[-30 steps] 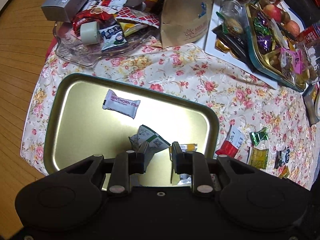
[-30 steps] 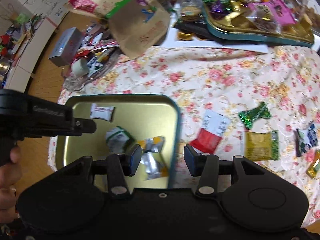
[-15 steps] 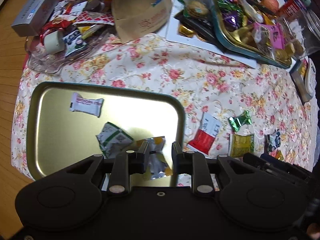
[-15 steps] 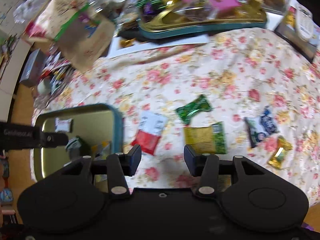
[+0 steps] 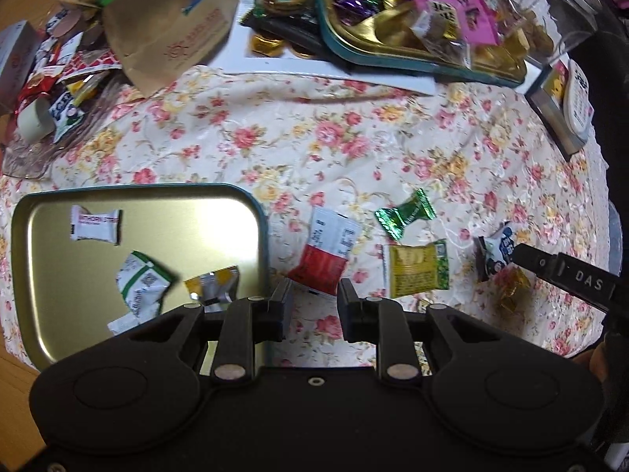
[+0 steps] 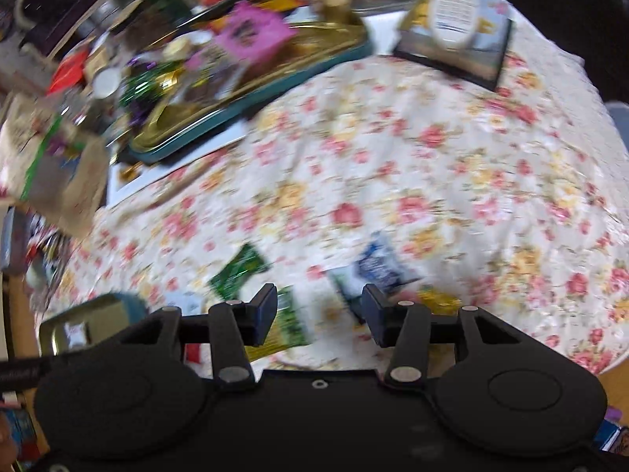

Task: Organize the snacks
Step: 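Grasp the blue blueberry packet with the right gripper while the left reaches the red-white packet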

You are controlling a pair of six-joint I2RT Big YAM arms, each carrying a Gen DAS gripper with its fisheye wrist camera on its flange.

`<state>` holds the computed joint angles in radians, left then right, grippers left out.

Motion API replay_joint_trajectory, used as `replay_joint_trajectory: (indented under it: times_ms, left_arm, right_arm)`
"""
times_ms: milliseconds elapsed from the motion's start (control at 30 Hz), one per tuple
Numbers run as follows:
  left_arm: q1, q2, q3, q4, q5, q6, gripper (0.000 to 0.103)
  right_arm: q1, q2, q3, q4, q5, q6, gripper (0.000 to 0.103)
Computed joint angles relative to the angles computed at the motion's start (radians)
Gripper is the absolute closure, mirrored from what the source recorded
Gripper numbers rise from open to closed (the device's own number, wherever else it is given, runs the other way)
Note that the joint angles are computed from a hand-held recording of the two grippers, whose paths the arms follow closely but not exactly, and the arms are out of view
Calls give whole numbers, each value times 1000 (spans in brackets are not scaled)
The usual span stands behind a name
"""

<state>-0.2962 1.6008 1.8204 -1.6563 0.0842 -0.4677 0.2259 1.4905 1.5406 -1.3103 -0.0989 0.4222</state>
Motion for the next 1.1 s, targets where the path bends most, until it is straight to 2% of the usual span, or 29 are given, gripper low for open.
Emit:
replay_joint_trajectory:
  times_ms: [300,567,900,1100]
  left_arm:
    - [-47,48,48,-21,15,6,71]
    - [-39,52,43,-24,26,-5,71]
    - [-8,44,27,-18,45,-19,71]
    - [-4,45,26,-11,43,-27,71]
  right_arm:
    - [-48,10,-54,-6,20,4,52]
    - [-62,53,-39,12,-67,107,52]
    - [-43,107,-14,38,-16,191,50]
    - [-13,130,-9,57,40,158,50]
